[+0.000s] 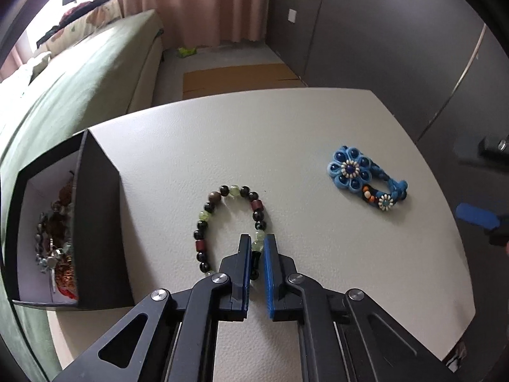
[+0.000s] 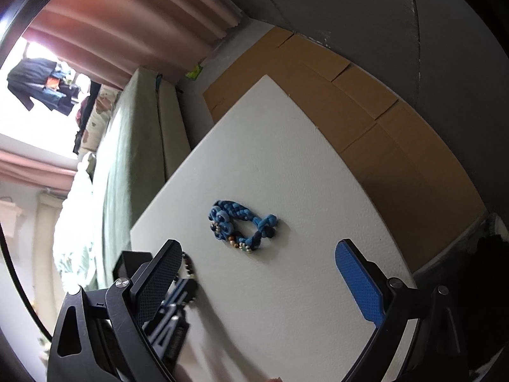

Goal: Organize jewelry
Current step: 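Grasp the black-and-green bead bracelet with left while right reaches for the blue knotted bracelet, then carry the bead bracelet into the box and open left while right grasps the blue bracelet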

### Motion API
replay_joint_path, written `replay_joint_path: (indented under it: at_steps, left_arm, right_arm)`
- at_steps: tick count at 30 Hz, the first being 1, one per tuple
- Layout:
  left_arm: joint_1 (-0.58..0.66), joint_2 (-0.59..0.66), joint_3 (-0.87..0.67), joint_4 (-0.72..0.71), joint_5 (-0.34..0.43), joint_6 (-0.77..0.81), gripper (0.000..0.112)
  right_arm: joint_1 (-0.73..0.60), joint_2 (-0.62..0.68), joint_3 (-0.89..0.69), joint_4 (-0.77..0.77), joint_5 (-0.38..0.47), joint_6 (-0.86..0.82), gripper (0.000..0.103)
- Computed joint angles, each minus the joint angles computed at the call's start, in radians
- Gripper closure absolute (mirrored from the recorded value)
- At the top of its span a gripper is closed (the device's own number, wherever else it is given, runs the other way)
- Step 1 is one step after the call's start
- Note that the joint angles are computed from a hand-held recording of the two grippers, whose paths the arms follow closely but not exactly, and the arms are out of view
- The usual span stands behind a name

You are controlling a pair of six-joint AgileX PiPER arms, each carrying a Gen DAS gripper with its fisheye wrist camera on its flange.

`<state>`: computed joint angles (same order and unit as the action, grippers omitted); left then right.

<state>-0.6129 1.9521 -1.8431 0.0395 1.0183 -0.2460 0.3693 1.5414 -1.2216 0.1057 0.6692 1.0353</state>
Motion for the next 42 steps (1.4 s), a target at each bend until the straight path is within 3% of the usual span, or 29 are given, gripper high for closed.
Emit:
replay_joint_path:
  at_steps: [7,9,17,22,23,27,29,33,42]
  left_arm:
    - [0.045,-0.074,0.037,-0.076,-0.051,0.026,0.105]
    - [0.054,-0.085,0.043,-0.087,-0.058,0.031,0.105]
    - [0.093,-0.12,0.05,-0.117,-0.09,0.035,0.105]
    - [0.129,-0.132,0.044,-0.161,-0.085,0.056,0.105]
    - [0.138,-0.137,0.047,-0.178,-0.085,0.065,0.105]
    - [0.181,-0.165,0.074,-0.234,-0.1,0.091,0.105]
    - [0.195,-0.174,0.084,-0.248,-0.1,0.101,0.105]
    - [0.199,-0.193,0.119,-0.237,-0.114,0.103,0.105]
    - [0.216,-0.259,0.14,-0.249,-0.138,0.06,0.105]
  right_arm:
    - [0.014,0.066,-0.053,-0.061,0.048,0.029,0.008]
    - [0.015,0.081,-0.065,-0.071,0.051,0.031,0.025]
    - [0.042,0.156,-0.164,-0.125,0.109,0.052,0.043]
    - [0.101,0.254,-0.323,-0.259,0.276,0.09,0.054]
    - [0.106,0.276,-0.358,-0.263,0.302,0.067,0.064]
    - [0.154,0.364,-0.509,-0.347,0.472,0.033,0.075]
    - [0.169,0.38,-0.538,-0.375,0.521,0.034,0.088]
    - [0.136,0.266,-0.414,-0.307,0.382,0.06,0.089]
    - [0.211,0.155,-0.412,-0.401,0.334,0.099,0.089]
